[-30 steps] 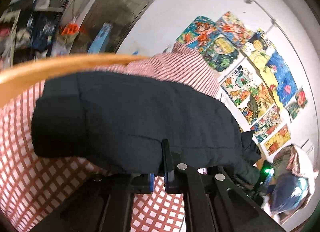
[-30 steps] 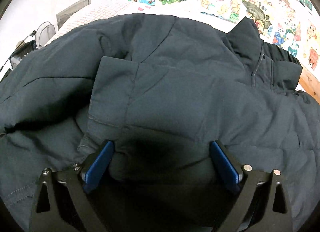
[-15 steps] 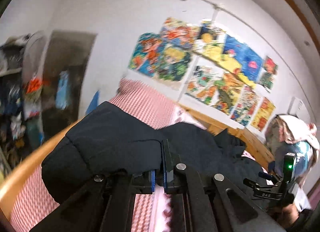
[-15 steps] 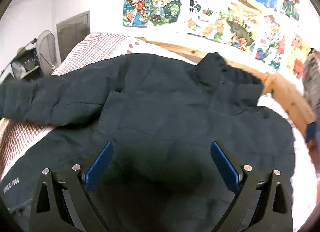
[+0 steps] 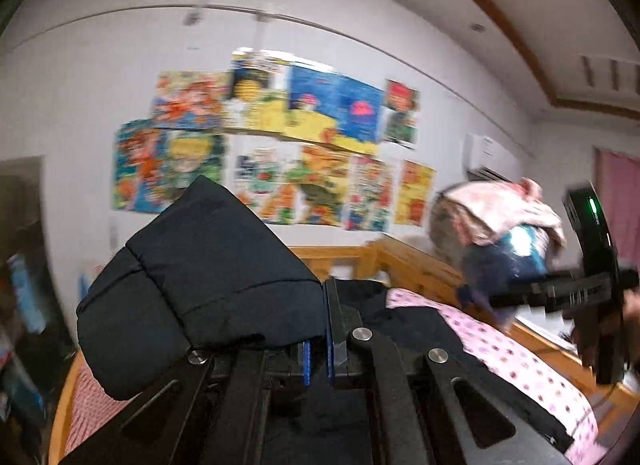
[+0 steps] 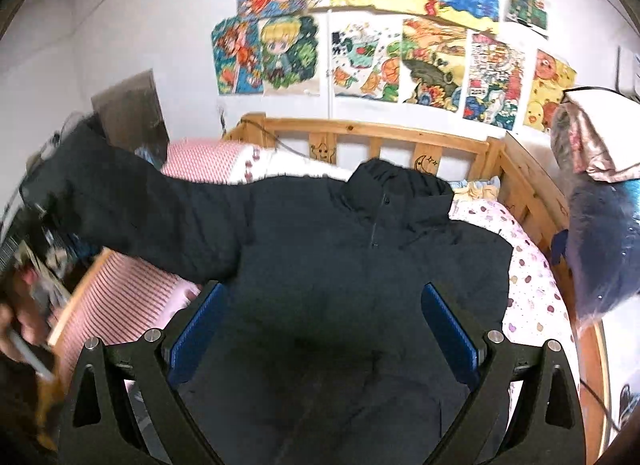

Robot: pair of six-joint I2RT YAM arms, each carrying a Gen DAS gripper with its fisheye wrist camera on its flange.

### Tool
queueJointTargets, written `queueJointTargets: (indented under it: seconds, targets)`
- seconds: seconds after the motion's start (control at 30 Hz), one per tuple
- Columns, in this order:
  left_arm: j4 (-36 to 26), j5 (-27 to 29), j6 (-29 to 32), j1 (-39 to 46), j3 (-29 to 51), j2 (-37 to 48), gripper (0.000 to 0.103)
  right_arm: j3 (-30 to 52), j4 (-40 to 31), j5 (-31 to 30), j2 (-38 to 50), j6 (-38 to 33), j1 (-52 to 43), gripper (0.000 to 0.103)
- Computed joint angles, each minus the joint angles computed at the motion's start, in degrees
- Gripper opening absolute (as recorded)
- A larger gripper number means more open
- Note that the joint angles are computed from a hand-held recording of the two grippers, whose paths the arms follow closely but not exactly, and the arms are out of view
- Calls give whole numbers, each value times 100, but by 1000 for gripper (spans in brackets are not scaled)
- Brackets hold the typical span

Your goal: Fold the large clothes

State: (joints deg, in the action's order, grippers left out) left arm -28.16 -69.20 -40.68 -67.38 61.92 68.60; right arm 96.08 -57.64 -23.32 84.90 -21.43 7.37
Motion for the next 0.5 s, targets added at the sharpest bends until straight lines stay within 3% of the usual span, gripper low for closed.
queueJointTargets:
  seconds: [0.03,0.13,0.2,0.37,0.5]
  targets:
    - [479,344,550,173,-36,25,5,349,-213,-47,118,84,-53,96]
    - [1195,1181,1183,624,-70,183,5,1151,-553,-208,516,265,-167,96]
    - [1632,1790,1314,964,-161,290,5,1397,-480,-347,725,337,-239,96]
    - [2433,3253,1495,1771,-216,773,5,1918,-354,-1753,1601,556,-727,96]
    - [2948,4686,1616,2357,-21,1527,5,1832,76,-2354,2125,826,-880,96]
